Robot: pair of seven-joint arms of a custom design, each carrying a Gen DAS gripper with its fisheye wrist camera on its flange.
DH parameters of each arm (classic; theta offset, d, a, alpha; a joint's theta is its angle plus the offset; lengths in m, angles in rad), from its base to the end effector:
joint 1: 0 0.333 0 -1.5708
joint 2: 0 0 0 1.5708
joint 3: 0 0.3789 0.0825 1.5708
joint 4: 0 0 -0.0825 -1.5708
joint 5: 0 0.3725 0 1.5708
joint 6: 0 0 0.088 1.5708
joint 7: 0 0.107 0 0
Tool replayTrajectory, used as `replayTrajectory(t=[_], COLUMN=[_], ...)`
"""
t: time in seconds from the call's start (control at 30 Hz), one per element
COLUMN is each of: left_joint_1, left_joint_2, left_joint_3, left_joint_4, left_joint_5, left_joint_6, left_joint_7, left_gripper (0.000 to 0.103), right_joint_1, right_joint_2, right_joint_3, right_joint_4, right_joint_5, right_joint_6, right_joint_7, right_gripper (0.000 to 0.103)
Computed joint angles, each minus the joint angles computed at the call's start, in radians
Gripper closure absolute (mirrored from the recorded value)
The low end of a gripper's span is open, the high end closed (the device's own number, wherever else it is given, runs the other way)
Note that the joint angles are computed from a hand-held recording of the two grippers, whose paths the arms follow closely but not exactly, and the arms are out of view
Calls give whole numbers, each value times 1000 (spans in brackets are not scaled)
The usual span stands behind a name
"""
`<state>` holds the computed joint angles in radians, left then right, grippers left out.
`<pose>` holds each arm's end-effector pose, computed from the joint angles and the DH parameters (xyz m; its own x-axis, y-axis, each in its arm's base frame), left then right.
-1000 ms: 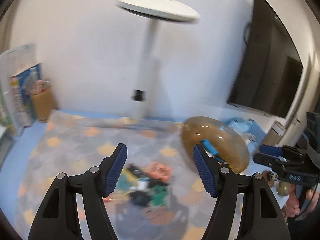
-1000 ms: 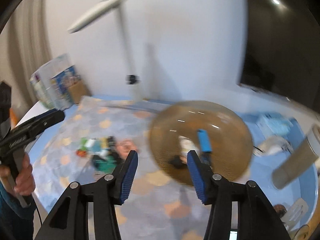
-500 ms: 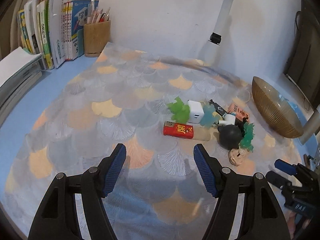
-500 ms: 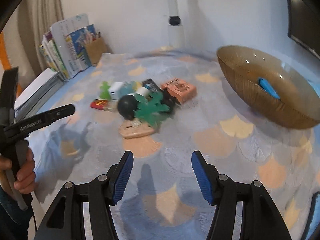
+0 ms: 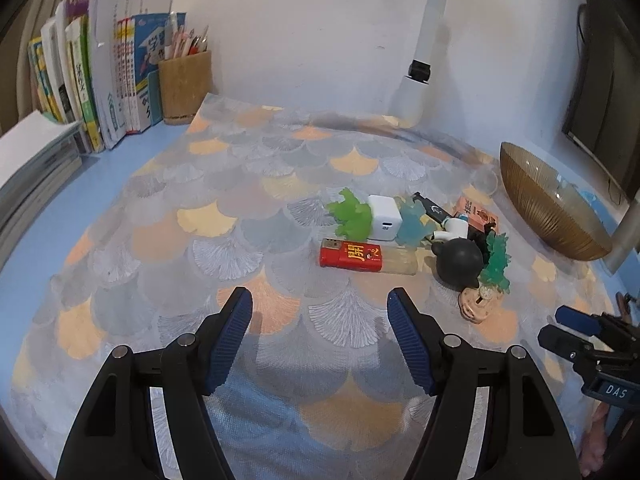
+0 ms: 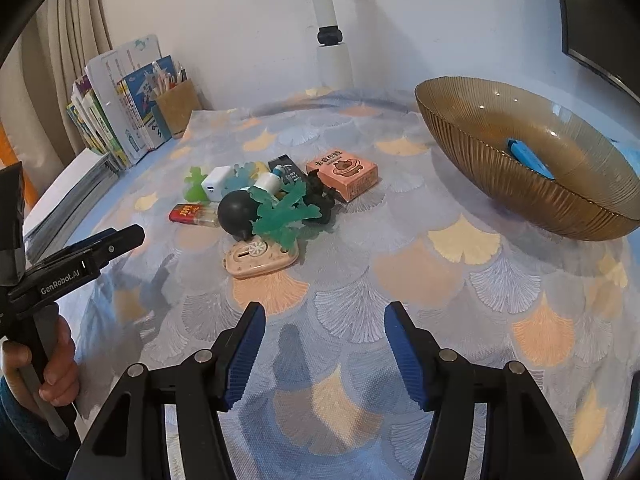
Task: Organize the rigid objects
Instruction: 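Lower right tool onto pink round sharpener and close on it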
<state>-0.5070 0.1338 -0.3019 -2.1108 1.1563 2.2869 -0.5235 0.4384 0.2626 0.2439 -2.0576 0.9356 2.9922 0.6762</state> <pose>0.4164 -0.3977 0.4396 0.4231 -0.8941 0.1470 -0.5679 -0.3881 -0.7259 0.5256 0.3385 0.4349 0.6563 -0.7341 -0.1744 -0.6272 -0.4022 -0.6670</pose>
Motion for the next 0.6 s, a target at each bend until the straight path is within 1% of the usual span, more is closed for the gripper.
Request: replayTrajectory(t=[0.07, 0.13, 0.2, 0.27, 0.3, 0.33, 0.37, 0.4, 0.43, 0.47, 0.5, 0.57, 0.6], left_joint_1=[5, 10, 20, 35, 42, 49, 58, 61, 66, 70, 70, 70, 67], left_joint_2=[-8, -7, 0, 13, 15, 15, 12, 10, 12, 26, 37, 81, 102], left_joint_3=[3, 3, 4, 7, 10, 14, 20, 24, 28, 28, 30, 33, 37], left_joint_4=[-13, -14, -8, 2, 2, 0, -3, -3, 4, 30, 47, 105, 131], left_joint_5=[5, -6, -42, -106, -124, -138, -142, -144, -154, -182, -194, -218, -223], left_joint_6=[21, 28, 51, 83, 108, 133, 167, 181, 187, 170, 158, 135, 124], left_joint_7=[-22, -18, 20, 90, 111, 130, 136, 138, 152, 194, 223, 312, 342], left_gripper=[35, 35, 35, 35, 35, 35, 35, 35, 35, 35, 35, 35, 35], right_joint_1=[-1, 5, 12, 8, 4, 6, 13, 23, 32, 49, 91, 138, 158], right_joint_2=[0, 2, 4, 6, 7, 10, 14, 19, 24, 27, 34, 50, 67], right_joint_3=[-1, -9, -19, -18, -17, -27, -44, -64, -75, -88, -119, -151, -165], right_joint_4=[1, 2, 3, 6, 10, 20, 32, 54, 71, 80, 91, 108, 128], right_joint_5=[0, -15, -39, -43, -45, -69, -106, -156, -195, -242, -338, -455, -503], right_joint_6=[-5, -10, -19, -24, -37, -71, -117, -181, -212, -216, -201, -178, -186], right_joint_7=[0, 14, 35, 41, 41, 59, 95, 152, 191, 229, 299, 389, 437], right_gripper=[43, 43, 43, 43, 43, 43, 43, 43, 43, 43, 43, 43, 43])
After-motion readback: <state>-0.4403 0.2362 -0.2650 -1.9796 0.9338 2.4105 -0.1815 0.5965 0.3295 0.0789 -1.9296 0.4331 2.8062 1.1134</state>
